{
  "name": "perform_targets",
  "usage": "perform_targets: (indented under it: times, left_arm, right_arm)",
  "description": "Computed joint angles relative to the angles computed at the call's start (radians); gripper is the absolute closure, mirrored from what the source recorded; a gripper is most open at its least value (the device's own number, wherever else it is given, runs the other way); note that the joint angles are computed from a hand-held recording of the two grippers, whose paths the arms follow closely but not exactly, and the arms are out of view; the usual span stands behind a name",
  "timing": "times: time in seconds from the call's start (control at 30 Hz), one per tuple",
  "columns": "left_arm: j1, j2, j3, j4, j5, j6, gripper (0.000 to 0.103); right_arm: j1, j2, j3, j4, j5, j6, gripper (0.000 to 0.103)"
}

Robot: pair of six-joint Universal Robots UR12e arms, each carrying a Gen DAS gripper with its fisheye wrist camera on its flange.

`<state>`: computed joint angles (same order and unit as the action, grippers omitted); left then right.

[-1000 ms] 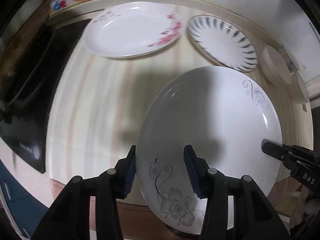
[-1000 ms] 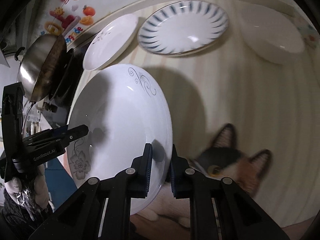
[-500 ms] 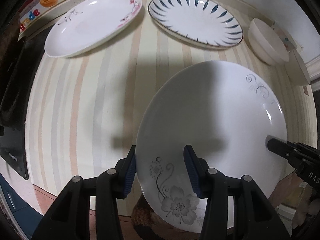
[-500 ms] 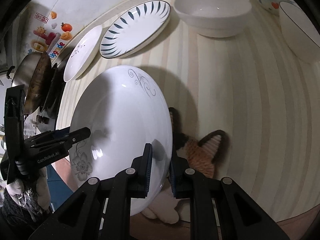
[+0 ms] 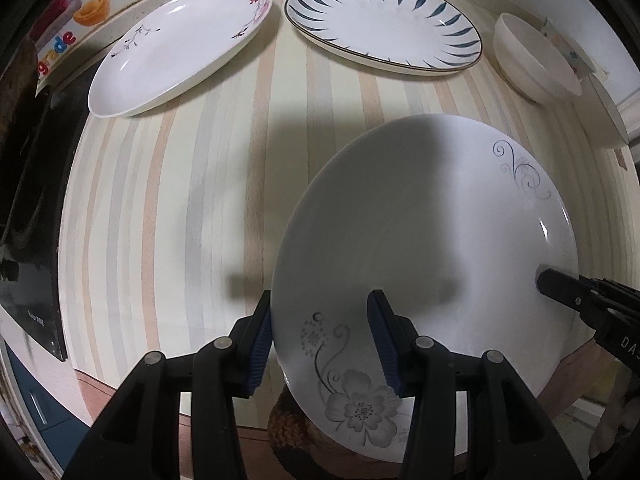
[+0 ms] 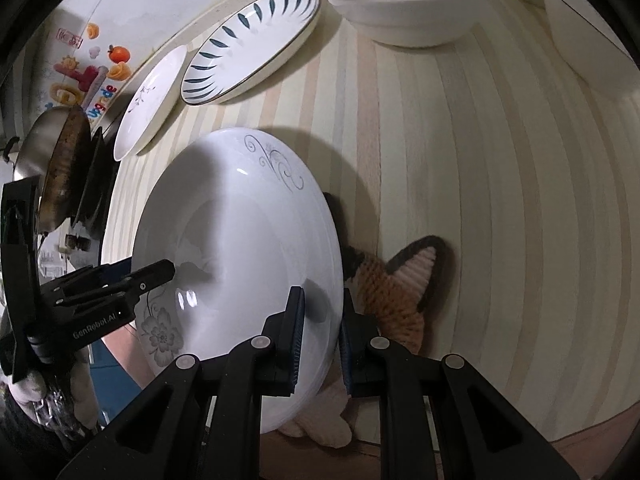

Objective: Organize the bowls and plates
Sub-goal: 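Lift the grey-floral plate with both tools and carry it toward the pink-flower plate, then lower the grey-floral plate onto the pink-flower plate with both tools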

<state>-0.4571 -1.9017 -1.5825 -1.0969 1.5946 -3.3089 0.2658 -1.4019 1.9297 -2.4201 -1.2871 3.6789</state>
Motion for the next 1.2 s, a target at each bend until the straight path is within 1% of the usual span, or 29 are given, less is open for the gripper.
perform_targets:
  times: [0.07, 0.17, 0.27, 0.37, 0.4, 0.47, 0.53, 0.57, 0.6, 0.63, 0.67, 0.7, 0.73, 0.77, 0.83, 0.93, 1.0, 1.07, 1.2]
  left_arm:
    - [-0.002, 0.001, 0.001, -0.005, -0.004, 0.010, 0.060]
    - [0.001, 0.000, 0.005, -0.016, -0.030, 0.042, 0.060]
    - [0.009, 0.010, 0.006, -0.022, -0.015, 0.074, 0.060]
    - [0.025, 0.041, -0.006, 0.018, -0.007, 0.085, 0.060]
    - [0.031, 0.049, -0.006, 0.027, -0.008, 0.084, 0.060]
    - [0.050, 0.062, -0.003, 0.057, -0.014, 0.068, 0.059]
    - [0.079, 0.064, 0.006, 0.084, -0.030, 0.040, 0.059]
    - [0.094, 0.061, 0.014, 0.092, -0.044, 0.019, 0.059]
    - [0.114, 0.056, 0.020, 0.106, -0.073, -0.004, 0.059]
    - [0.128, 0.047, 0.031, 0.112, -0.087, -0.028, 0.059]
    - [0.141, 0.037, 0.038, 0.113, -0.091, -0.046, 0.059]
    - [0.153, 0.024, 0.052, 0.107, -0.099, -0.071, 0.059]
    - [0.165, 0.012, 0.062, 0.108, -0.107, -0.097, 0.059]
    - [0.173, -0.001, 0.071, 0.110, -0.103, -0.123, 0.059]
    - [0.192, -0.026, 0.090, 0.101, -0.108, -0.162, 0.059]
    - [0.213, -0.052, 0.116, 0.077, -0.098, -0.204, 0.059]
    - [0.232, -0.072, 0.130, 0.056, -0.115, -0.225, 0.059]
    - [0.239, -0.085, 0.140, 0.037, -0.130, -0.250, 0.059]
    - [0.241, -0.110, 0.159, 0.011, -0.125, -0.256, 0.059]
  right_arm:
    - [0.002, 0.000, 0.001, -0.005, -0.006, 0.014, 0.085]
    - [0.004, 0.000, 0.001, -0.005, -0.013, 0.039, 0.085]
    - [0.006, 0.003, -0.007, 0.009, -0.016, 0.065, 0.084]
    - [0.003, -0.007, -0.007, 0.019, -0.017, 0.086, 0.084]
    - [0.002, -0.016, -0.006, 0.020, -0.029, 0.099, 0.084]
    - [0.000, -0.039, -0.012, 0.032, -0.059, 0.136, 0.084]
    - [0.002, -0.054, -0.038, 0.043, -0.090, 0.165, 0.083]
    - [0.008, -0.054, -0.061, 0.034, -0.111, 0.160, 0.078]
    - [0.016, -0.044, -0.092, 0.030, -0.129, 0.143, 0.070]
    - [0.021, -0.030, -0.121, 0.028, -0.137, 0.125, 0.065]
    - [0.027, -0.009, -0.155, 0.023, -0.138, 0.103, 0.059]
    - [0.031, 0.023, -0.196, 0.005, -0.125, 0.077, 0.057]
    - [0.034, 0.063, -0.243, -0.008, -0.109, 0.050, 0.057]
    - [0.037, 0.098, -0.286, -0.005, -0.103, 0.029, 0.057]
    - [0.052, 0.189, -0.394, 0.003, -0.101, -0.028, 0.057]
    - [0.064, 0.323, -0.567, 0.064, -0.076, -0.093, 0.057]
    - [0.066, 0.412, -0.685, 0.125, -0.063, -0.131, 0.057]
    - [0.068, 0.467, -0.757, 0.167, -0.064, -0.164, 0.057]
    - [0.065, 0.578, -0.906, 0.265, -0.052, -0.216, 0.057]
